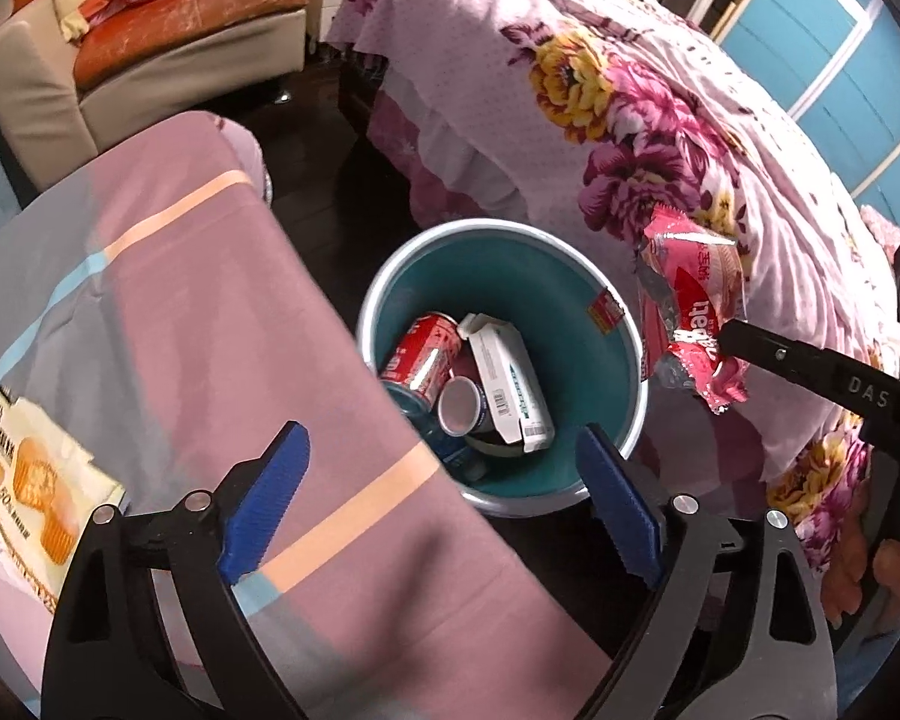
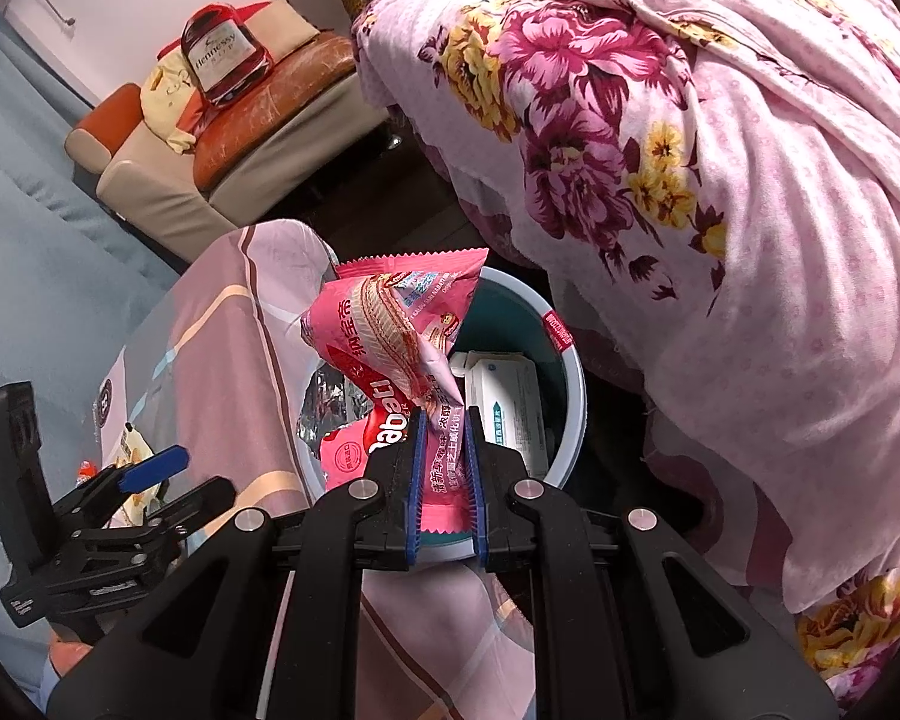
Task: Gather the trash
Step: 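Carry can and wrapper over the wastebasket and open both tools to drop them, then grasp the orange cake packet with left tool while right tool grasps the white plastic lid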
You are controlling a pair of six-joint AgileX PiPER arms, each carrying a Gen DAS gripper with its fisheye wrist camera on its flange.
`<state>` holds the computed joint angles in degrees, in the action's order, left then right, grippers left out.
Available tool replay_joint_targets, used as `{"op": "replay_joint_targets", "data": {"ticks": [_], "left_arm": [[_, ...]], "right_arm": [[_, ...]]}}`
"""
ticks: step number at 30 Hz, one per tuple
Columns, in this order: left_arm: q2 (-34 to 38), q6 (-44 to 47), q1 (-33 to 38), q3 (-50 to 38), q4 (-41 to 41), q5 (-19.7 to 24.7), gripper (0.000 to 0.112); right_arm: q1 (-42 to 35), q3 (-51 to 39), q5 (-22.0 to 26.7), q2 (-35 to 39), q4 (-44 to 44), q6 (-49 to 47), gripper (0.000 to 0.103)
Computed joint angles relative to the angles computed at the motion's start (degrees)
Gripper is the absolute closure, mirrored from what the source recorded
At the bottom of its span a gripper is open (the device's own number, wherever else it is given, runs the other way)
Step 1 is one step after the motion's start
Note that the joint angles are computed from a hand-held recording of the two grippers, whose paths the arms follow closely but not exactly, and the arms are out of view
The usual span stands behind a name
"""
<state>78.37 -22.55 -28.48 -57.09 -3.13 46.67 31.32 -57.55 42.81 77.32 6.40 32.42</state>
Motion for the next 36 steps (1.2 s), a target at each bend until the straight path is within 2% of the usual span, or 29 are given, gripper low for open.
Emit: {"op": "replay_joint_targets", "data": {"ticks": [6, 13, 16, 19, 24, 31, 36], "left_arm": [[-3.9, 1.2, 2.8, 3.1, -1.3, 0.5, 0.021], [-7.9, 4.3, 7.3, 6.1, -3.0, 1.6, 0.021], [-9.9, 6.1, 10.0, 7.4, -3.9, 2.3, 0.021], [-12.1, 7.8, 13.2, 8.8, -4.5, 3.1, 0.021], [-15.9, 13.8, 21.3, 11.2, -8.6, 5.1, 0.021], [-21.2, 23.3, 33.4, 13.4, -14.6, 9.2, 0.021], [-24.0, 35.2, 48.3, 15.5, -20.6, 14.0, 0.021]], "right_arm": [[2.5, -2.1, 0.6, 2.9, -2.1, 2.4, 0.090], [5.2, -4.8, 1.7, 6.1, -3.1, 3.9, 0.084], [6.6, -5.6, 1.5, 6.8, -3.9, 5.5, 0.054], [7.9, -6.9, 2.3, 7.3, -4.7, 7.1, 0.049], [10.6, -9.2, 4.8, 7.2, -8.1, 11.4, 0.032], [15.3, -14.2, 9.2, 9.0, -10.2, 14.0, 0.030], [20.0, -18.7, 10.9, 12.4, -9.8, 15.0, 0.029]]}}
